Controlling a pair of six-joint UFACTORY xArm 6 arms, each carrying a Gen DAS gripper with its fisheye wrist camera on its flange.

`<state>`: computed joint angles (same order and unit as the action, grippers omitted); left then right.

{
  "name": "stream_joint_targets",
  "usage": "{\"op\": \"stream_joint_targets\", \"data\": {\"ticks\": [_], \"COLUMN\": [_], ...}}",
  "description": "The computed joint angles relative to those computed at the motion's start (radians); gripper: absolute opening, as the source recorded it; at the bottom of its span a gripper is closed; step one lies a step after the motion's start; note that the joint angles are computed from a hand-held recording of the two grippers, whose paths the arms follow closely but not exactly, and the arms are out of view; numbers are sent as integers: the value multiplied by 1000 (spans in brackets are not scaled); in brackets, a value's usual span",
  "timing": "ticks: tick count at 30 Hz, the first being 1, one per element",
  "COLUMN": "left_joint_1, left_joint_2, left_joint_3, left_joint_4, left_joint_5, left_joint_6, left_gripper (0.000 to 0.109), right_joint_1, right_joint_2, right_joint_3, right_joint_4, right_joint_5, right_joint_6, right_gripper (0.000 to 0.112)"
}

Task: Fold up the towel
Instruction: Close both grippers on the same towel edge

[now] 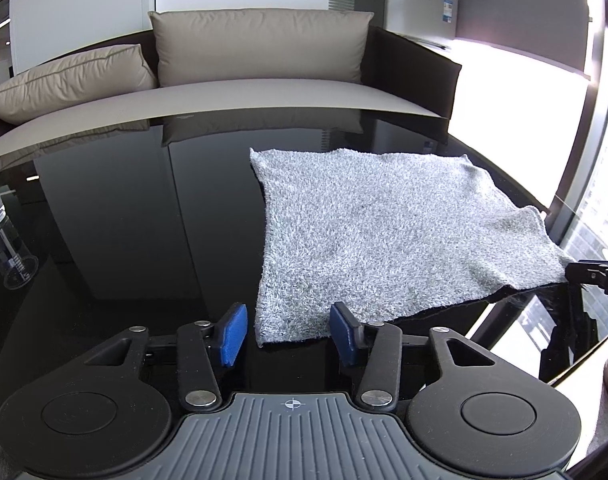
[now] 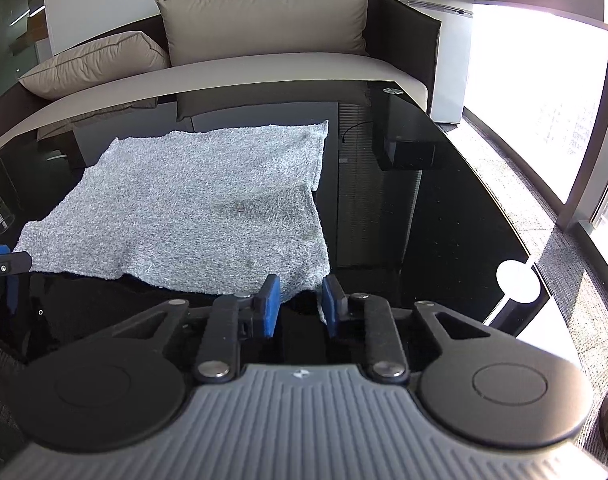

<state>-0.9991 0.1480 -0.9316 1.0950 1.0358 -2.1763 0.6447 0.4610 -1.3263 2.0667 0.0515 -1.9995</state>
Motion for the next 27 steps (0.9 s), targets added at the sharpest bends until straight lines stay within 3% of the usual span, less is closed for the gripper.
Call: {"op": "stream_joint_targets", "data": {"ticks": [2, 7, 11, 20, 27], "left_joint_1": [1, 5, 3, -15, 0], "left_joint_2": [0, -2, -1, -7, -12], "left_joint_3": [0, 5, 1, -13, -26], "left_joint_4": [6, 21, 30, 54, 71], "left_joint_5": [-5, -24, -21, -6, -52], "left_joint_6": [2, -6, -13, 1, 57], "left_gripper": [20, 6, 4, 4, 4], "right_joint_1": [-1, -4, -6, -31, -38], "right_joint_2": [-3, -11, -18, -80, -115], "right_joint_3": [4, 13, 21, 69, 107], "right_joint_4": [-1, 0, 1, 158, 144], "right_joint_5": [8, 29, 45, 119, 160], "right_joint_6": [-1, -8, -14, -183, -172], "right_gripper": [7, 4, 4, 4, 4]}}
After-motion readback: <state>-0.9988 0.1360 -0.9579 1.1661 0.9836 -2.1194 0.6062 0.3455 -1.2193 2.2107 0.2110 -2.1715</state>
